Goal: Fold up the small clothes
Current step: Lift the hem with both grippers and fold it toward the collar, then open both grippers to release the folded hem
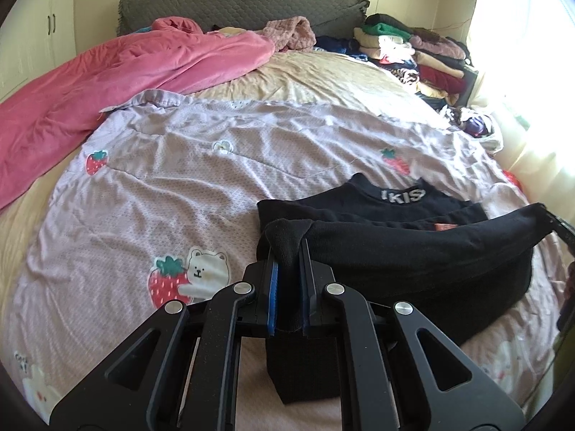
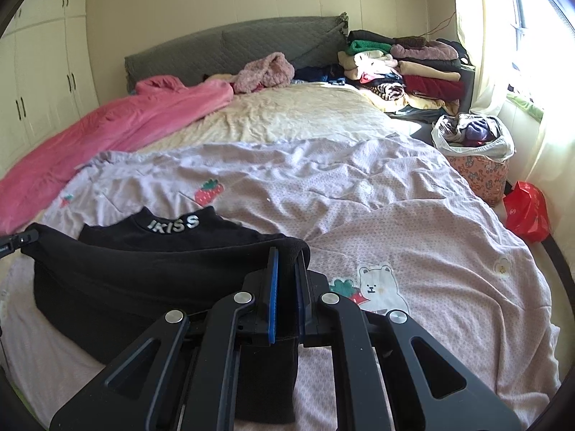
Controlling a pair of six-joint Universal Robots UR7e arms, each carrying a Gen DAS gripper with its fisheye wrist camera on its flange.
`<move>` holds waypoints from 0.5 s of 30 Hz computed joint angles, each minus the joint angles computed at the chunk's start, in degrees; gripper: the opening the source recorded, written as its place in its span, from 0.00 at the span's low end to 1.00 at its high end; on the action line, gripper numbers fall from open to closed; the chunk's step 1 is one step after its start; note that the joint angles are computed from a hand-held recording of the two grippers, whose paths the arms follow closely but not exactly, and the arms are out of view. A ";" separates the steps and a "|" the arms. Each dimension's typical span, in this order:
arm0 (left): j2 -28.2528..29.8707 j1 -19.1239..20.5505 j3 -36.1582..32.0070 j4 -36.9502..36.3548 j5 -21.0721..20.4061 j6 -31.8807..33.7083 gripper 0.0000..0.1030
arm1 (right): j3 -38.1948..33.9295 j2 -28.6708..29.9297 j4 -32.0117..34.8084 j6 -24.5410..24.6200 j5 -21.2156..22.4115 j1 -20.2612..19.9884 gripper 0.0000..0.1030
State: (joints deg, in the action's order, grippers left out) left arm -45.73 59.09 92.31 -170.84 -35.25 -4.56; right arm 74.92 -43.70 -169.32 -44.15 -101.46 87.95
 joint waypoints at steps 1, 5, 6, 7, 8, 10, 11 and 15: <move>0.53 0.47 -0.62 0.40 -0.03 -0.16 0.04 | -0.71 0.66 0.17 -0.17 -0.50 0.00 0.07; 2.48 2.41 -2.75 0.75 -0.54 -1.50 0.04 | -4.29 3.99 1.38 0.07 -3.73 -0.04 0.07; 2.70 2.75 -2.86 -0.05 -0.95 -2.00 0.04 | -5.32 4.95 1.78 0.16 -4.70 -0.08 0.07; 3.15 3.13 -3.10 -1.13 -1.22 -2.57 0.05 | -6.35 5.90 2.14 0.36 -5.76 -0.13 0.07; 3.54 3.31 -3.29 -1.80 -1.02 -2.72 0.05 | -7.17 6.62 2.59 0.60 -6.43 -0.24 0.07; 5.02 3.55 -4.05 -3.26 0.76 -2.20 0.07 | -8.50 7.96 3.31 0.98 -8.15 -0.30 0.07; 5.50 3.66 -4.25 -3.60 1.29 -2.15 0.08 | -8.89 8.46 3.53 0.94 -8.87 -0.30 0.07; 6.90 4.35 -4.58 -6.23 2.26 -2.74 0.14 | -9.80 10.50 2.08 -0.76 -12.15 0.02 0.13</move>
